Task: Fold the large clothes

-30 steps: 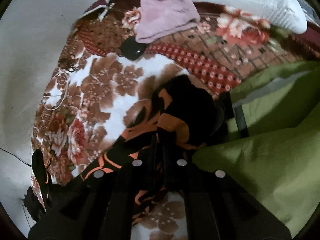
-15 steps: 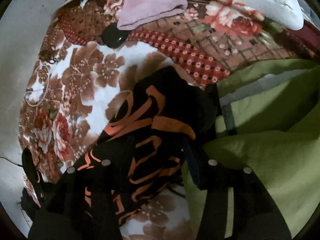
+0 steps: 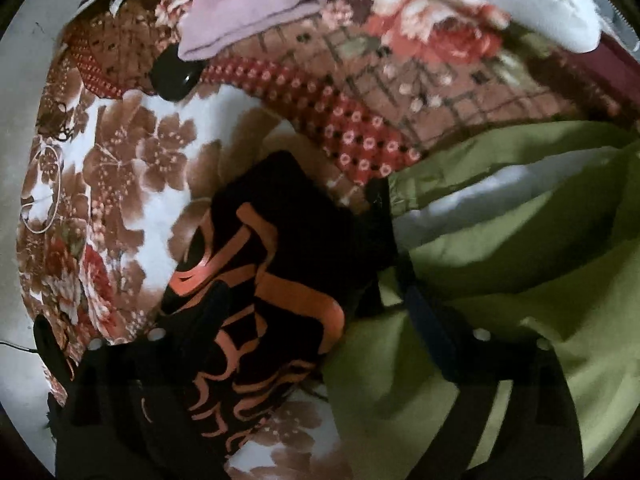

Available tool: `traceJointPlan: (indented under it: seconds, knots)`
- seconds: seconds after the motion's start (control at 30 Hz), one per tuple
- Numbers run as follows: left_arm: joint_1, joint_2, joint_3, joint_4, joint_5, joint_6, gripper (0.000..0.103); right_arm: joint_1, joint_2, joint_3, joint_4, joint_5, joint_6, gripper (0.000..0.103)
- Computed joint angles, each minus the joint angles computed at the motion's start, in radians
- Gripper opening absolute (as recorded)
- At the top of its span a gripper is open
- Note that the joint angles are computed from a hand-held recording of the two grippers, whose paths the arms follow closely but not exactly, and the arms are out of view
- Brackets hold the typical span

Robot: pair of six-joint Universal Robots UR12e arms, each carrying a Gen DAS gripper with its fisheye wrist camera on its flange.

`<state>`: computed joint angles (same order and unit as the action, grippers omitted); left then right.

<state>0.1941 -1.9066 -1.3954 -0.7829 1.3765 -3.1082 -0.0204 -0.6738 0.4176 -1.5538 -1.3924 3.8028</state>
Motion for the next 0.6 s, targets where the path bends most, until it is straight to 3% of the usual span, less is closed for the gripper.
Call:
traceJointPlan:
  seconds: [0.1,0.13,0.17,0.23,0.3,0.43,0.6]
  knots:
    - [0.0,0.001,-0.008,-0.01,0.005,0.001,0.098,0.0,-0.02,0.057,-0.055,0.0,0.004,0.094]
    - [0.001,0.003,-0.013,-0.013,0.007,0.003,0.098,0.003,-0.027,0.068,-0.073,-0.001,0.002,0.087]
    - [0.002,0.005,-0.018,-0.015,0.008,0.006,0.098,0.003,-0.037,0.087,-0.104,0.014,-0.011,0.067]
    - [0.003,0.012,-0.032,-0.024,0.025,0.019,0.098,0.007,-0.031,0.072,-0.101,0.059,-0.071,0.057]
    - [0.008,0.018,-0.042,-0.041,0.037,0.02,0.098,0.01,-0.011,0.036,-0.061,0.057,-0.098,0.053]
    - [0.03,0.042,-0.072,-0.054,0.024,-0.026,0.098,0.005,0.004,0.02,-0.038,0.038,-0.073,0.046]
    - [0.053,0.079,-0.117,-0.042,0.018,-0.045,0.098,0.003,-0.025,0.097,-0.103,0.017,-0.093,0.028]
